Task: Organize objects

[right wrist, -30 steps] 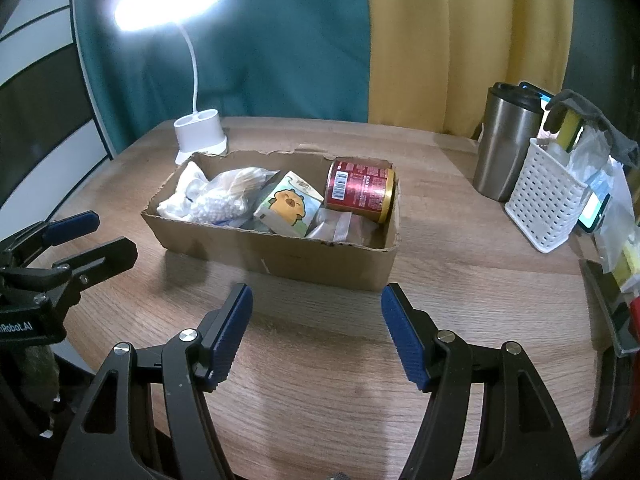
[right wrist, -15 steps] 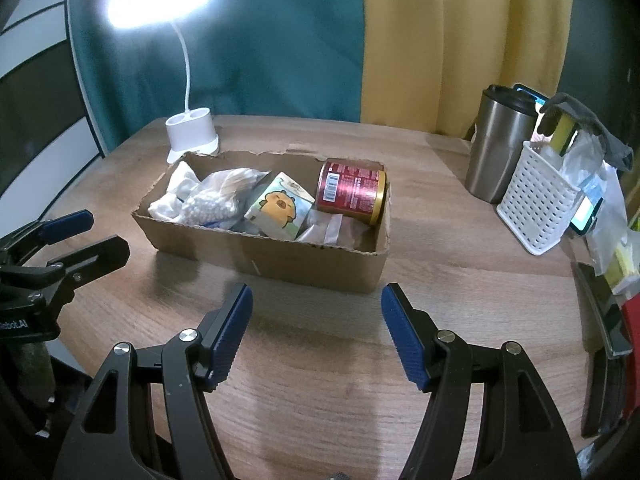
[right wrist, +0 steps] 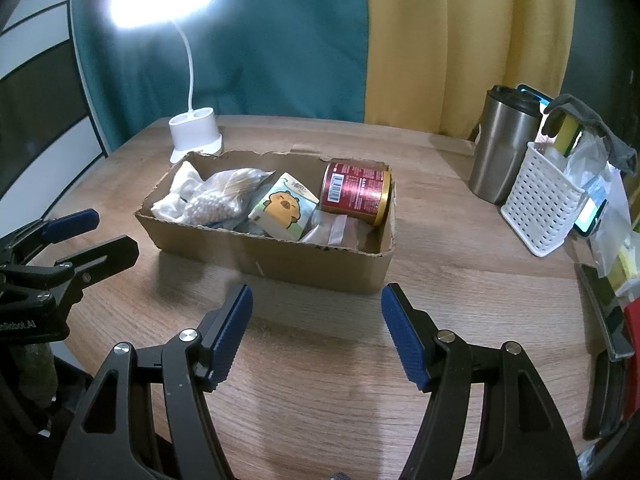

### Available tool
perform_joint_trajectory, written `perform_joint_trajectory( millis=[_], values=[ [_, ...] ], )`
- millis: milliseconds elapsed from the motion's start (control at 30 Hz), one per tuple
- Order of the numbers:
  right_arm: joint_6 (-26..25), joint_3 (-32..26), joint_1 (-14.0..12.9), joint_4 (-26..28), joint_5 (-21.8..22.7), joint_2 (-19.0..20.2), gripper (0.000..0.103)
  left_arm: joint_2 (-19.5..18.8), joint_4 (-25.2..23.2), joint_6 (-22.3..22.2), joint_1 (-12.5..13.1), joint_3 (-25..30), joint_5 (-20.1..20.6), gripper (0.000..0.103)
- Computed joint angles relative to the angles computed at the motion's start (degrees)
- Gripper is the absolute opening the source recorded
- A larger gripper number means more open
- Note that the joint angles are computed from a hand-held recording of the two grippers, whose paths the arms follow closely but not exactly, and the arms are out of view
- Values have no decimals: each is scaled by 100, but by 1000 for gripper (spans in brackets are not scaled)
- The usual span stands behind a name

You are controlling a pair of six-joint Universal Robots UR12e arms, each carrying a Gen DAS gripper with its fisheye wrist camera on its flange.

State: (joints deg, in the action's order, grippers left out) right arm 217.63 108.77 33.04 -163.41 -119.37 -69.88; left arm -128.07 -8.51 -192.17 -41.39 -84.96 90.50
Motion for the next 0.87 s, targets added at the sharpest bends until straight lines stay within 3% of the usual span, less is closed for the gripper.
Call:
perform_joint_trajectory(
  millis=[533, 867],
  values=[
    [-10, -18, -8, 77, 45, -16, 70, -40, -51, 191, 3, 38, 110, 96],
    [-30, 4, -21, 43, 63, -18, 70, -29, 109, 573, 66, 6, -124, 96]
  ],
)
